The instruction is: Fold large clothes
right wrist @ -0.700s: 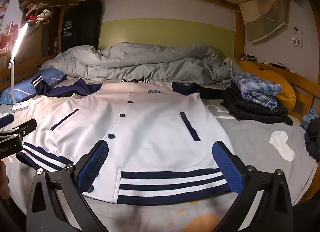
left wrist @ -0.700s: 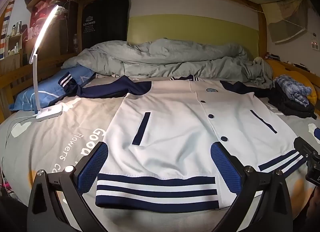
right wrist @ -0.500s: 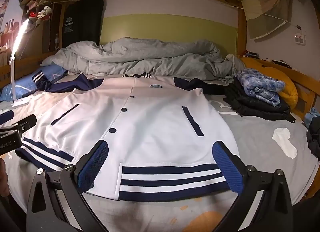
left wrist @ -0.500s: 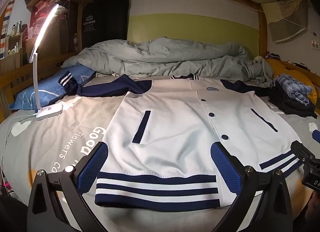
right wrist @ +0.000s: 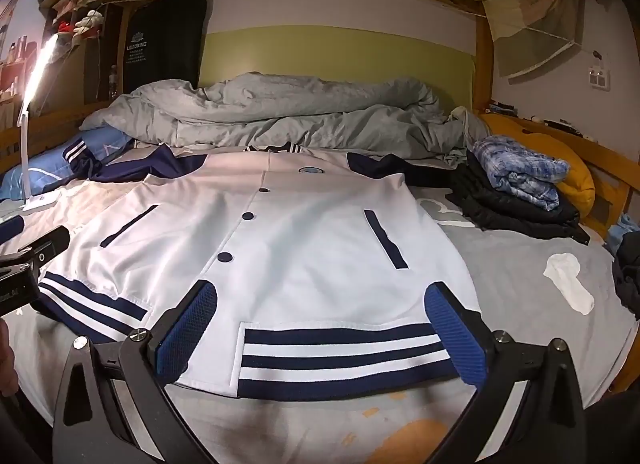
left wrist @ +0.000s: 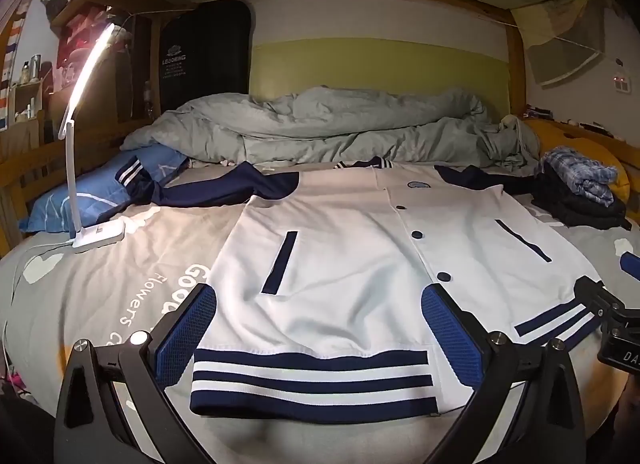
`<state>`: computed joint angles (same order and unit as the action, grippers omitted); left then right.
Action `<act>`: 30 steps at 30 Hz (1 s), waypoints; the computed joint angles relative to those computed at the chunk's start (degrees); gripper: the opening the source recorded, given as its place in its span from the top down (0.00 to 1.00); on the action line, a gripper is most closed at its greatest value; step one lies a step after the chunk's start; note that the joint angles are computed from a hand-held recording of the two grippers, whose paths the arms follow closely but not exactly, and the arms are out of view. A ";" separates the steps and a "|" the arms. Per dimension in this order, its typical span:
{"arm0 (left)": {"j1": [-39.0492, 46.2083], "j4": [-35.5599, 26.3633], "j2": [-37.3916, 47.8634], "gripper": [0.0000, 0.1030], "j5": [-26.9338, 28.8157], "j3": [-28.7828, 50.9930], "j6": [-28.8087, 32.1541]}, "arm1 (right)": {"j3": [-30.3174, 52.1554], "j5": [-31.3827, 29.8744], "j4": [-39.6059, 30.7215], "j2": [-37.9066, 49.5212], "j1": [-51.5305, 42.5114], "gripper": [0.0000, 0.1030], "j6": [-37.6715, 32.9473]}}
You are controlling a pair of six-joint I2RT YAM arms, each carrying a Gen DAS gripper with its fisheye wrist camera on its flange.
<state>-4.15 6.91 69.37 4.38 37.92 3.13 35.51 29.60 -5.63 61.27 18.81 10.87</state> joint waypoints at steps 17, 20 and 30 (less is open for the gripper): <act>-0.02 0.91 0.59 0.00 -0.34 -0.04 -0.79 | -0.47 3.33 0.19 -2.41 1.51 0.00 -1.51; 0.21 2.55 0.16 0.00 -0.55 -0.89 -0.80 | -0.14 2.38 -0.12 -1.44 1.07 0.00 -0.80; 3.07 2.03 1.04 0.00 1.91 -0.14 -2.22 | -0.72 2.92 1.65 -0.02 1.50 0.00 -1.13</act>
<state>-1.08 8.94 70.40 6.28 37.78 0.91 34.79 32.51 -3.98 61.25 20.31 9.73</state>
